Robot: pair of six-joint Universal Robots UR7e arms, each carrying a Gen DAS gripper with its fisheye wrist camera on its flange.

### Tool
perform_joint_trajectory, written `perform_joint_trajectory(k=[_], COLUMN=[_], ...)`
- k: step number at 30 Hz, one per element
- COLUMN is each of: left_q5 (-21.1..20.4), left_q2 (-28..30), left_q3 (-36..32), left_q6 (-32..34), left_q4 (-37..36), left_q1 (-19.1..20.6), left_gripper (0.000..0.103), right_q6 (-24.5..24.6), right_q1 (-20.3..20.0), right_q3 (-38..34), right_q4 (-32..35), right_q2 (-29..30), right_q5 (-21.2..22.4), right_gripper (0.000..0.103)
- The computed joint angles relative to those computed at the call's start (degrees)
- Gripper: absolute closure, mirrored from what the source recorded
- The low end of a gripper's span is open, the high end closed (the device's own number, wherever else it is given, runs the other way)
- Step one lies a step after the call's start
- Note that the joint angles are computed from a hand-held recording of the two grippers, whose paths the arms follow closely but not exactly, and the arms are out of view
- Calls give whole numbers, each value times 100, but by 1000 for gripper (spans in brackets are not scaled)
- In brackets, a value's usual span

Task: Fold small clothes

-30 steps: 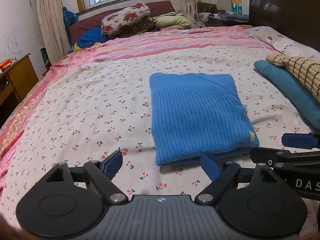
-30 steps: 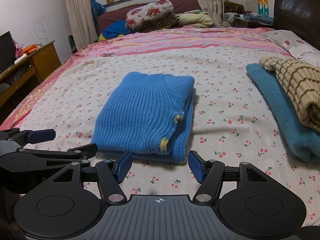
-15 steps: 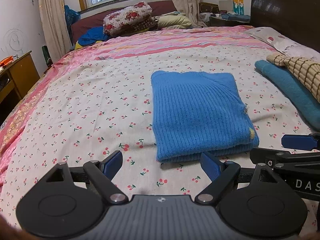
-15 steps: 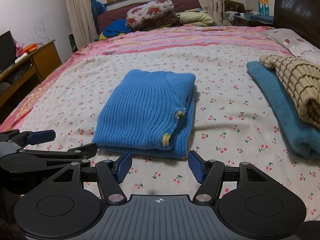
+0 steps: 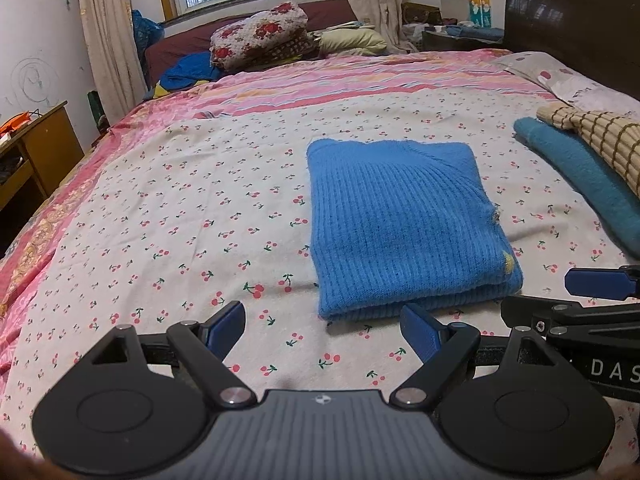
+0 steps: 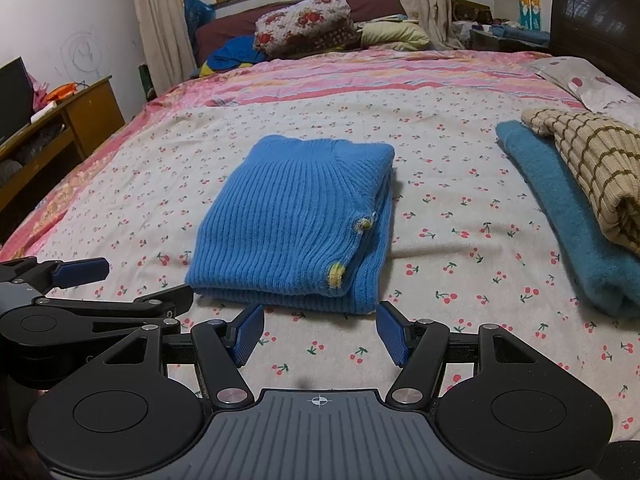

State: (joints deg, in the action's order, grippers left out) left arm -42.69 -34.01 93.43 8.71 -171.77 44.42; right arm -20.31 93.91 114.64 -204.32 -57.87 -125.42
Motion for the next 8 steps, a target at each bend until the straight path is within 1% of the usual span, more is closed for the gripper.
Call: perform_joint_trajectory(k=[8], left_q5=[-9], left_q2=[-18], left_q3=[12], left_q6=[-24], left_q4=[27], left_q1=[6], left_gripper=[13], right_q6=[1], right_q1=[3], right_q3=[-12], right_q4=[7], right_q2=[9], right_q5=[-5], right_gripper=[41])
